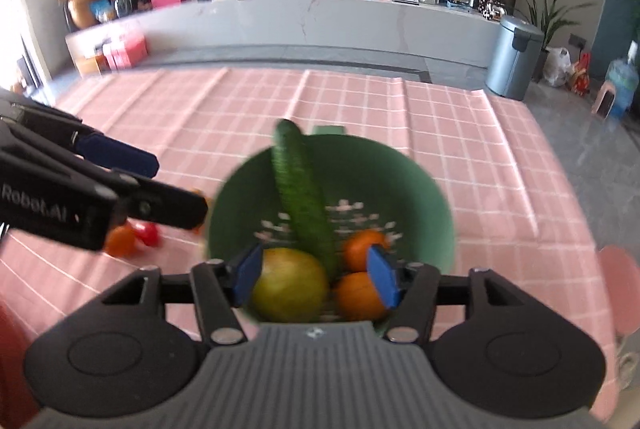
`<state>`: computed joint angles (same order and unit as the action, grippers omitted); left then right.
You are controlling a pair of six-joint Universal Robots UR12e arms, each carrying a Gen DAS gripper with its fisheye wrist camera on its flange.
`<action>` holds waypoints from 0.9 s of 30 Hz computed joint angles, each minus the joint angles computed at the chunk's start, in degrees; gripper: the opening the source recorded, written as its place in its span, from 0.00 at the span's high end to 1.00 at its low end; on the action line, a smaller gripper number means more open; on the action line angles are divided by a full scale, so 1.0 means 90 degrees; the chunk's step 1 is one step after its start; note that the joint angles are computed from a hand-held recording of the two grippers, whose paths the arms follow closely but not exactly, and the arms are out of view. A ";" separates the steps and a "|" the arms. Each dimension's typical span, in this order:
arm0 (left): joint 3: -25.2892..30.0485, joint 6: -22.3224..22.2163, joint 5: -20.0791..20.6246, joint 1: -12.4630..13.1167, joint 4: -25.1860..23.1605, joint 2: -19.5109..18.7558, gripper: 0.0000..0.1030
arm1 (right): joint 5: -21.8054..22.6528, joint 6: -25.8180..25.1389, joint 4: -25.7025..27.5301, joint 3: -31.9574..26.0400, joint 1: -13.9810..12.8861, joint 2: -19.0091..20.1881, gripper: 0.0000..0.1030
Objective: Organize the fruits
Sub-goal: 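Grasp an orange with the left tool while the right tool grasps the red tomato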
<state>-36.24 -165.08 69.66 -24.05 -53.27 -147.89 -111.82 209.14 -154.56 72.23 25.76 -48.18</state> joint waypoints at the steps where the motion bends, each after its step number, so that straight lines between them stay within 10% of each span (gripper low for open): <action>1: -0.0148 -0.0044 0.0121 0.0023 0.0125 0.0081 0.29 | -0.0040 0.0104 -0.0077 -0.0027 0.0047 0.0029 0.43; 9: -0.0800 -0.0536 0.0485 0.0295 0.0426 0.0353 0.35 | -0.0130 0.0446 -0.0795 -0.0374 0.0362 0.0418 0.44; 27: -0.1221 -0.0652 0.0672 0.0409 0.0850 0.0171 0.34 | 0.0092 -0.0757 -0.0017 -0.1591 0.0407 0.1355 0.65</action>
<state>-47.23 -170.95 75.71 -20.38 -45.61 -146.35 -110.99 202.33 -154.71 57.91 29.42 -35.99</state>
